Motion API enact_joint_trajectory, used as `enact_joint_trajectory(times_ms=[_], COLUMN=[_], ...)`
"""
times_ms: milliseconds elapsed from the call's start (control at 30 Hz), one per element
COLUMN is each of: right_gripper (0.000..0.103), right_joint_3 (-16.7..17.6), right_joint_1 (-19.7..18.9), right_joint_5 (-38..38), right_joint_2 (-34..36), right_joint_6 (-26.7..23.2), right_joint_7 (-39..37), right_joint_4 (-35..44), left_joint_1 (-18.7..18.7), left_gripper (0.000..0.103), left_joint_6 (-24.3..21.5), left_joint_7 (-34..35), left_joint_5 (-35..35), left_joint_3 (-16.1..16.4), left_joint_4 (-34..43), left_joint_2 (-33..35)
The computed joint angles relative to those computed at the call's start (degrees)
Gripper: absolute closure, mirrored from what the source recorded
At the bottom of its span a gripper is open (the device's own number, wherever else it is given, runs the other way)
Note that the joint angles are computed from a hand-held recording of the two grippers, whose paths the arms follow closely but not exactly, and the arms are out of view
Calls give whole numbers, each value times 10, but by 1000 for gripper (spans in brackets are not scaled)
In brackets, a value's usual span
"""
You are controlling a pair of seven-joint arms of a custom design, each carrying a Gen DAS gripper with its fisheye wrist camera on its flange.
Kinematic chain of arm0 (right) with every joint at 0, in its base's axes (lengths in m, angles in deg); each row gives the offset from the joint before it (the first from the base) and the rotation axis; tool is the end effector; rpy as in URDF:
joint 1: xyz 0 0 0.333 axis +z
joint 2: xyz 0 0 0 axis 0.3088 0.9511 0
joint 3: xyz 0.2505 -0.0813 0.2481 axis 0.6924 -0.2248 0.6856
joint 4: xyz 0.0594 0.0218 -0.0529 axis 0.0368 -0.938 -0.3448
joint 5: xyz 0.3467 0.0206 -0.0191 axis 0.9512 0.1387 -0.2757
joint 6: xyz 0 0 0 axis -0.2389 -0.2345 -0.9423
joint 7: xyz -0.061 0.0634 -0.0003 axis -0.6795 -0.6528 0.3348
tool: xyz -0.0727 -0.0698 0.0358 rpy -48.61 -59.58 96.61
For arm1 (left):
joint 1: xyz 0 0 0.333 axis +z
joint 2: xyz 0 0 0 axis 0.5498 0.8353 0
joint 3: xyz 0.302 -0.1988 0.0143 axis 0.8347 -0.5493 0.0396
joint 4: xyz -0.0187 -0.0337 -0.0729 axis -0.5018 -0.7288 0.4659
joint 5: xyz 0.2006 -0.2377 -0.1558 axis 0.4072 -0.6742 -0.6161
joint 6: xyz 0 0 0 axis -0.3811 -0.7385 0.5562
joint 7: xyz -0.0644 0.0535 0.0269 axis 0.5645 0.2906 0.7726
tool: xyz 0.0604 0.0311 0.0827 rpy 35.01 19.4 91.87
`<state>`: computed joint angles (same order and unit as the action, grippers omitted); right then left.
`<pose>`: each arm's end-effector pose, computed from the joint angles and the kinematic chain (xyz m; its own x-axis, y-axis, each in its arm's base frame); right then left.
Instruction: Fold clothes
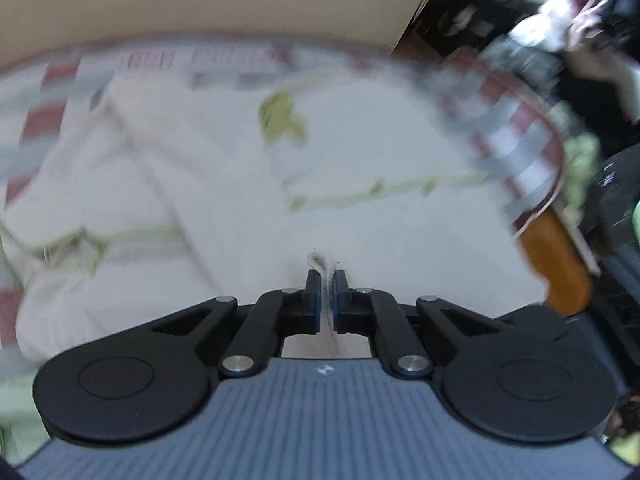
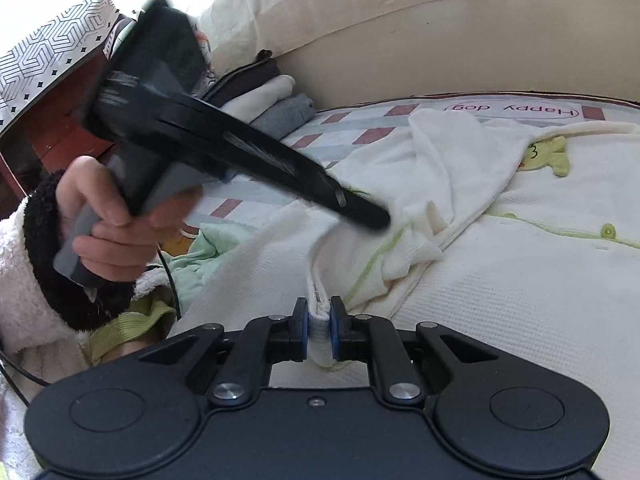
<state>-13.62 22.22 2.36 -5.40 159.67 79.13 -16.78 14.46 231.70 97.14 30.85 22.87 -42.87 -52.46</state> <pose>0.7017 0.2181 0.3712 0.8439 -0.3277 -0.4249 -0.5324 -0.4135 -0.7386 0.6699 -0.3037 0.4359 0.0643 -0.9320 0.3566 -0.7524 -0.2800 -0.5962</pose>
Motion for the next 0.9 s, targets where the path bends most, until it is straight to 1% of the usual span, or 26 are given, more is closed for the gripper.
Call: enact_joint_trajectory(times_ms=[100,167,233,300,333,367,433,500,567,600,633,733,767,800,833,867,900], right_gripper=[88,88,88,88,88,88,88,88,88,88,88,85,79,71,69,60,54], right_joint_3=[8,9,14,15,13,10,4,4,3,1,0,-2,-4,-7,-10,-12,-16], right_joint_1=[-7,-7,-9,-9,-6,-2,7,10,9,9,9,4,3,1,-1,-3,-3], right_joint_5=[24,43,56,64,60,53,42,48,54,56,57,62,59,55,50,46,37], right_joint_2=[8,10,6,0,-3,-5,-14,-18,-18,-18,-19,-26,-28,-29,-30,-29,-26], right_joint_6=[3,23,32,38,41,44,60,80,92,98,103,115,115,110,103,95,81], right_joint_7=[0,7,1,-7,-14,-19,-24,-26,-14,-5,5,21,33,52,73,95,127], right_joint_4=[3,2,-1,-5,-8,-10,-23,-36,-41,-43,-45,-53,-55,-55,-54,-51,-45], left_joint_1=[-40,-66,-88,-95,-101,-88,-63,-37,-25,-21,-21,-26,-27,-21,-16,-10,-5], left_gripper=[98,98,98,98,98,98,98,98,98,98,97,97,96,94,91,84,80], left_joint_6=[-39,-65,-112,-228,-272,-285,-273,-259,-279,-290,-286,-254,-239,-218,-198,-177,-157], left_joint_7=[-32,-76,-119,-126,-130,-132,-137,-138,-116,-104,-101,-95,-91,-81,-70,-57,-44], left_joint_5=[37,73,107,96,90,74,41,5,-15,-25,-27,-5,4,4,3,1,-2], left_joint_3=[46,75,90,71,68,45,8,-28,-49,-57,-59,-52,-50,-55,-59,-63,-68], left_joint_4=[9,6,2,20,26,20,-12,-43,-36,-32,-32,-41,-49,-62,-75,-87,-98], left_joint_2=[-19,-36,-54,-59,-61,-65,-76,-85,-73,-67,-65,-72,-78,-86,-93,-100,-107])
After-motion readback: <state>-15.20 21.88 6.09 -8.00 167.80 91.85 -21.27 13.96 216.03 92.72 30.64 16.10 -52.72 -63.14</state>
